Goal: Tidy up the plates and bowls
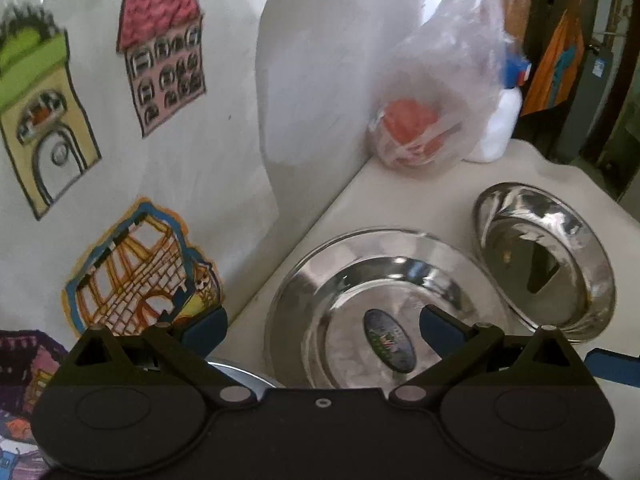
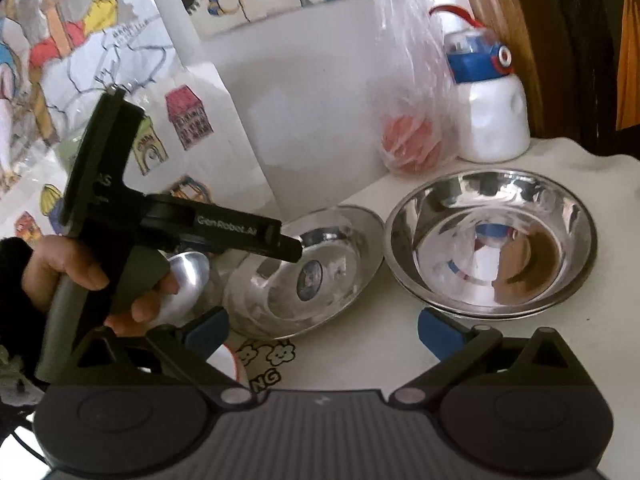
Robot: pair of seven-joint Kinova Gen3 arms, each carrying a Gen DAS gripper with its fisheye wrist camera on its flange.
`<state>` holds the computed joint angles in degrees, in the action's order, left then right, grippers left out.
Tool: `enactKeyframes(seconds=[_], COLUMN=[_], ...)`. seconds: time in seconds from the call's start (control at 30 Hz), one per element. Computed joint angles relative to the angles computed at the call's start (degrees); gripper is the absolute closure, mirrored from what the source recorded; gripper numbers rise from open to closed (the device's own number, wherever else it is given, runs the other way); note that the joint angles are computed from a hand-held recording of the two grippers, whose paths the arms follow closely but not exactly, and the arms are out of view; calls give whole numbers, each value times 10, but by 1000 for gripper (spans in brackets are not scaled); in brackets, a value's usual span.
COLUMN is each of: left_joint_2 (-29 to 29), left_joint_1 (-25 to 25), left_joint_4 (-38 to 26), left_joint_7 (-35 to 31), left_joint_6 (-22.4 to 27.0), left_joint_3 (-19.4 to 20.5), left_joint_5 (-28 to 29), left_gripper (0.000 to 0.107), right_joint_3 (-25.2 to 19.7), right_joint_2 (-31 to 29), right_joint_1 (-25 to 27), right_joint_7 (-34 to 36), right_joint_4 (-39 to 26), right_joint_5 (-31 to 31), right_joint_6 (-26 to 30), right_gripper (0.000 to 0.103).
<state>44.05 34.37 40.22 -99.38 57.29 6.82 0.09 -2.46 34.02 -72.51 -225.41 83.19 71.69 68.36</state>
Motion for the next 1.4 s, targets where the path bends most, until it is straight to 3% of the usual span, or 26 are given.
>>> enactKeyframes(seconds=[0.2, 0.4, 0.6, 0.67, 0.97, 1.23, 1.4], left_joint_2=[43, 65, 83, 89, 103, 68, 56], left_joint_1=[-8, -13, -9, -10, -6, -15, -13], left_joint_4=[-79, -123, -152, -164, -196, -126, -122], left_joint_7=[12, 17, 13, 12, 32, 41, 54], left_joint_6=[62, 98, 119, 126, 146, 97, 93], left_joint_3=[3, 3, -2, -2, -17, -8, -6], left_joint_5=[17, 37, 39, 42, 34, 44, 40], left_gripper=[13, 23, 40, 53, 79, 79, 79], right_joint_3=[4, 8, 22, 25, 37, 34, 24], right_joint_2=[4, 13, 22, 23, 31, 17, 3], right_joint_1=[17, 35, 31, 30, 19, 12, 16], right_joint_7=[-1, 23, 32, 36, 46, -6, -51], right_joint_4=[-2, -17, -24, -25, -40, -14, 10], right_joint_5=[-6, -23, -31, -30, -38, -11, 13], right_joint_6=[-21, -46, -51, -53, -38, -32, -38], right_gripper=[13, 39, 60, 69, 70, 72, 72])
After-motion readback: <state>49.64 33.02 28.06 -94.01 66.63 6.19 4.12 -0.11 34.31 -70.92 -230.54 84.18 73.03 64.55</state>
